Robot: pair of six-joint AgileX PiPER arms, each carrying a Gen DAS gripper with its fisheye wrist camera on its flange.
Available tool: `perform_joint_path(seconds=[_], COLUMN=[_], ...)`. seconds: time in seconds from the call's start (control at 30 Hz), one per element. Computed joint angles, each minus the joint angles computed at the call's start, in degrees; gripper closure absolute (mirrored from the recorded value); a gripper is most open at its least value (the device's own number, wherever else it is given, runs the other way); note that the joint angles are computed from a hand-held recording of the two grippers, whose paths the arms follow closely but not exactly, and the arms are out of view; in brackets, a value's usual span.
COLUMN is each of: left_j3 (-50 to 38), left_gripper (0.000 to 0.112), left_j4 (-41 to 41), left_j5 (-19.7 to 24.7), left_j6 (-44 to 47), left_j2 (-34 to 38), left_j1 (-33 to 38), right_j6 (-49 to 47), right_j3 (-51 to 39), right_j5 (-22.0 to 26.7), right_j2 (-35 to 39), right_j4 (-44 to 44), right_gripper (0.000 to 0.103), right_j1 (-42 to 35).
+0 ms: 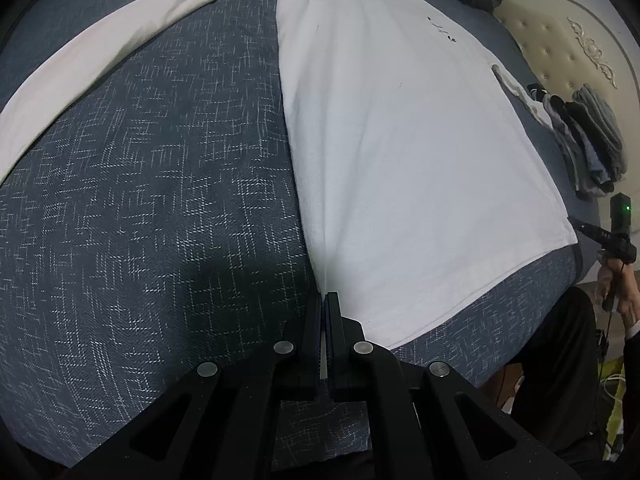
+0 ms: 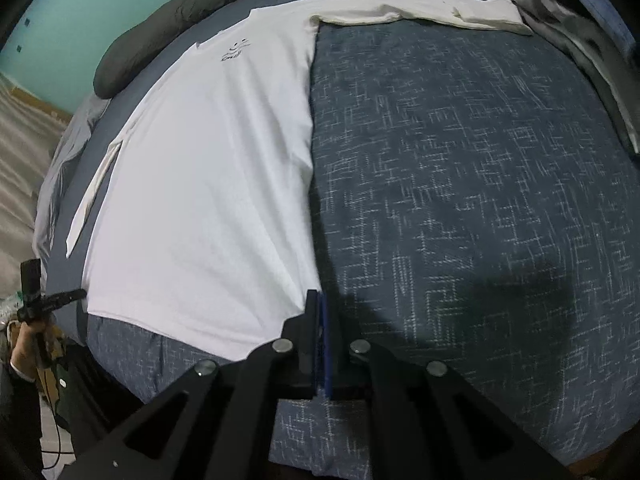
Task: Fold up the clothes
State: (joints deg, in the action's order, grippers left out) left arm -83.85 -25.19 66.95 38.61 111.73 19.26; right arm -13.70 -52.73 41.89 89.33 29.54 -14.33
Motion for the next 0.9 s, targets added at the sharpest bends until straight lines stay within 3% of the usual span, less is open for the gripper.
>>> perform_joint_path(seconds=[0.27, 0.47, 0.57, 0.63, 0.67, 0.9], left_j3=[0.48, 0.92, 1.23, 1.4, 1.51, 2.09], left_gripper=[0.111, 0.111, 0.111, 0.111, 0.111, 0.111], left_j4=[-0.05, -0.2, -0.36, -0.4, -0.44, -1.13], left_j5=[-0.14, -0.34, -0.42, -0.44, -0.43, 0.03], left_j6=[0.17, 0.19, 0.24, 0.2, 0.22, 1.0], left_j2=[-0.22, -0.12, -0.31, -0.41, -0.51, -1.12], left_j1=[0.1, 0.04, 0.15, 0.17, 0.16, 0.27], right_j6=[1.89, -5.65, -6.0, -5.31, -5.53, -3.61], right_j3=[0.56, 0.98, -0.06, -0.78, -1.18, -0.7], right_j5=[-1.42, 0.11, 3.23, 4.87, 5.57, 6.9], right_j2=[1.88, 0.42, 0.54, 0.55, 1.05, 2.46], right_j4=[-1.29, 6.81, 9.21, 8.67, 8.83, 8.43], right_gripper=[0.103, 0.103, 0.099, 0.08, 0.077, 0.077], right_j1=[-1.27, -5.25, -6.16, -5.26, -4.7, -1.91])
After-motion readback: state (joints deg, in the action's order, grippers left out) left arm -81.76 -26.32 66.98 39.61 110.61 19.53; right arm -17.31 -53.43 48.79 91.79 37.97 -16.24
